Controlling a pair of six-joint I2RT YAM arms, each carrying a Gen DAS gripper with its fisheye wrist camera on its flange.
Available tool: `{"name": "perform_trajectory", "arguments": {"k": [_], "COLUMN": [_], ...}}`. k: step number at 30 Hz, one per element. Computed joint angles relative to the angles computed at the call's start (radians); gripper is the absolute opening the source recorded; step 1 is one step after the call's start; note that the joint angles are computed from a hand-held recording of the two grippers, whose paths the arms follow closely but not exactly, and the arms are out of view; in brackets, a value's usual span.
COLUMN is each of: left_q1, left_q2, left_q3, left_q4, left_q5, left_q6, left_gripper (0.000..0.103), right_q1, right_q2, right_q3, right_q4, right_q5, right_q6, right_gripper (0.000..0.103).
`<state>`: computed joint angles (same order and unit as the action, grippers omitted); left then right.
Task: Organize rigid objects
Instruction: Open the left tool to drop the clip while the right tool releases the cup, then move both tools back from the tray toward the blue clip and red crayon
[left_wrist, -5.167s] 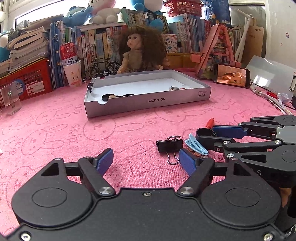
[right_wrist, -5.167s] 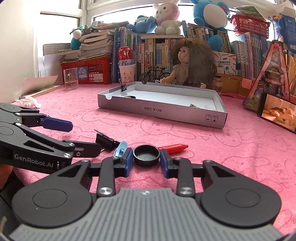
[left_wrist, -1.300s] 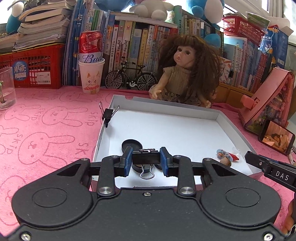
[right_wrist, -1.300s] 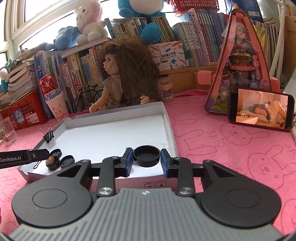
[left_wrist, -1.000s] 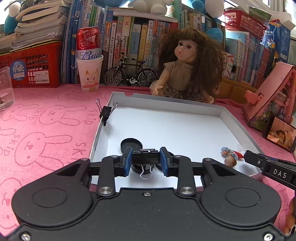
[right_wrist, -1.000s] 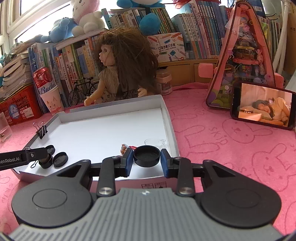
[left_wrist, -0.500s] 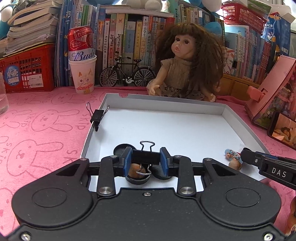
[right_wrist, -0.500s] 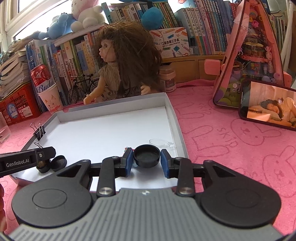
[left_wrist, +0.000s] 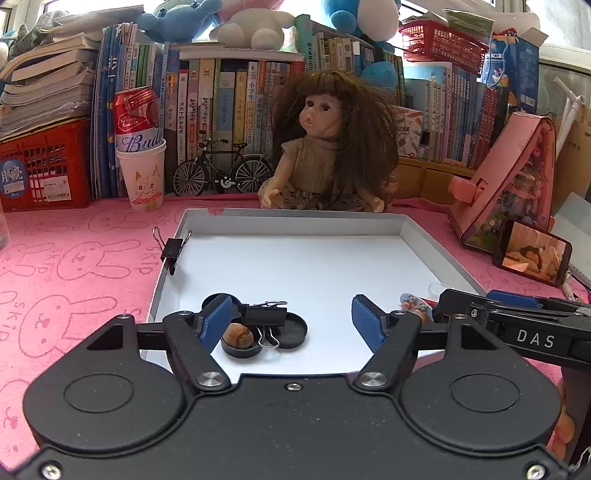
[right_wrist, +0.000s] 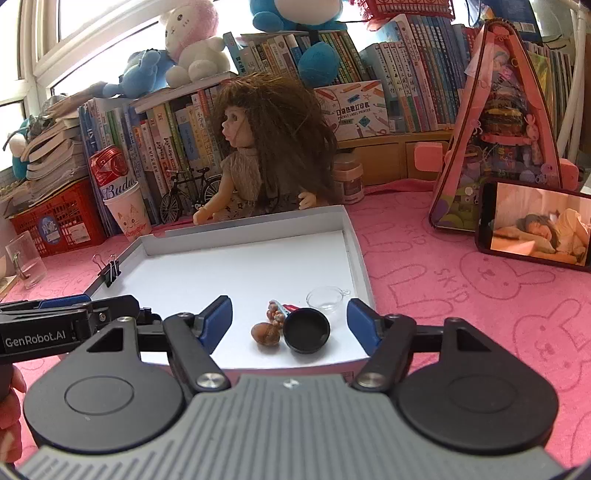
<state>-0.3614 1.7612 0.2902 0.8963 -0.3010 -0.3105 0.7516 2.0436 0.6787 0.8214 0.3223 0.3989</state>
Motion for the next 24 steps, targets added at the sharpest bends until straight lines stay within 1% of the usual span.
{"name": "perform_trajectory", "arguments": {"k": [1,5,8,11,19,24], "left_q1": [-0.009,-0.043,-0.077,-0.112,-0.198,-0.259], "left_q2": [-0.014,-0.068,-0.102,-0.128,-0.199,-0.254], "left_q3": [-0.013,-0.072,-0.119,-0.168,-0.220,-0.254], "left_q4": [0.000,0.011,0.021,0.045,0.013,-0.020], "left_q5": [0.000,0.003,-0.006,-0.013,-0.055,-0.080], "left_q6": [0.000,-0.006,-0.018,-0.036,-0.051,-0.077], "left_gripper": [0.071,0.073,0.073,0.074,0.074,0.074], "right_q1": [0.004,0.022,0.030,0.037,0.041,0.058], "right_q2": [-0.006,-0.031,-0.051,-0.071,-0.107,-0.106], "right_q3": [-0.010,-0.064,-0.103,-0.142,-0.190,-0.211], "right_q4": [0.008,0.043,0.066,0.087,0.094,0.111], "right_q5": [0.001,0.006,0.000,-0.004,-0.009,0.009], "right_q6": [-0.009,-0.043,-0.060,-0.071,-0.080,-0.099], "right_gripper": [0.083,0.084,0.086,0.086,0.087,0.087]}}
